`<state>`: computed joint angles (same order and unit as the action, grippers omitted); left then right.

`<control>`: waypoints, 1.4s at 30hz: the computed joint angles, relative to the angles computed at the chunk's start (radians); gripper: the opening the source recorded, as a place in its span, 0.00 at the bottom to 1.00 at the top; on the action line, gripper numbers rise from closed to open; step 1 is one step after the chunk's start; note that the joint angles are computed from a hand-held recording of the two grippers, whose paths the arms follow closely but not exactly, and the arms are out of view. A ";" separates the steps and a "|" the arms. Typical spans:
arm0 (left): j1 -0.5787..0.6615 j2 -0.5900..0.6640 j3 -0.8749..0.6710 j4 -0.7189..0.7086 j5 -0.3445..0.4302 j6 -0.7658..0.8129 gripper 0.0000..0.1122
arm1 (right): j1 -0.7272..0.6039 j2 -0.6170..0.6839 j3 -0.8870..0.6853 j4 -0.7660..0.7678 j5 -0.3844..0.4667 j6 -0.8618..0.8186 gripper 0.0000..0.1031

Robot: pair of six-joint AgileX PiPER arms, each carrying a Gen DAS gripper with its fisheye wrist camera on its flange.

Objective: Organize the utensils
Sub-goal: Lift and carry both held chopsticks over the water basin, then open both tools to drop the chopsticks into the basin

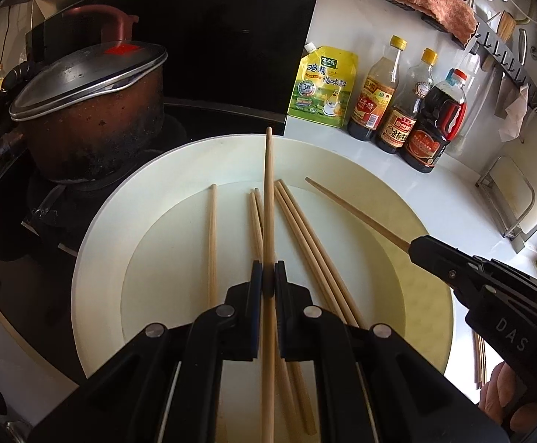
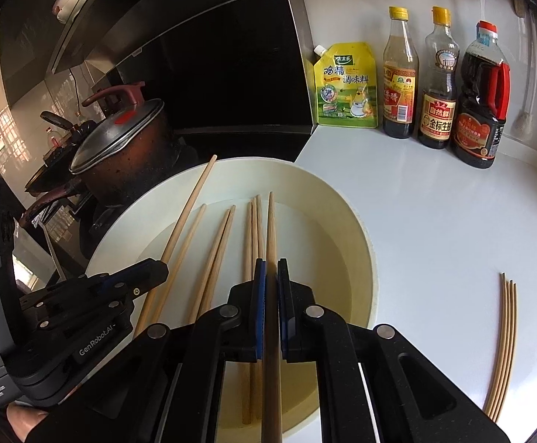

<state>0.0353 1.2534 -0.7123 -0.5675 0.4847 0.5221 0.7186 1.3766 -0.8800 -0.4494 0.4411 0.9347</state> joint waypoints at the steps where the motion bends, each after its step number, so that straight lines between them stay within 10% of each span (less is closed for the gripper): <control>1: 0.005 0.006 0.001 -0.005 -0.001 0.008 0.07 | -0.001 0.009 -0.002 0.008 -0.006 -0.006 0.06; 13: 0.071 0.055 -0.008 -0.008 0.025 0.040 0.07 | 0.003 0.117 -0.067 0.058 -0.031 -0.067 0.07; 17: 0.102 0.034 0.007 -0.031 0.019 0.058 0.36 | 0.016 0.094 -0.047 -0.004 -0.026 0.003 0.18; 42: 0.022 -0.164 0.104 0.074 0.056 -0.062 0.44 | 0.135 -0.185 0.169 -0.184 0.063 0.273 0.25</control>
<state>0.0572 1.0893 -0.6081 -0.4931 0.5405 0.4606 0.8540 1.1916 -0.7111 -0.6335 0.5040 1.2074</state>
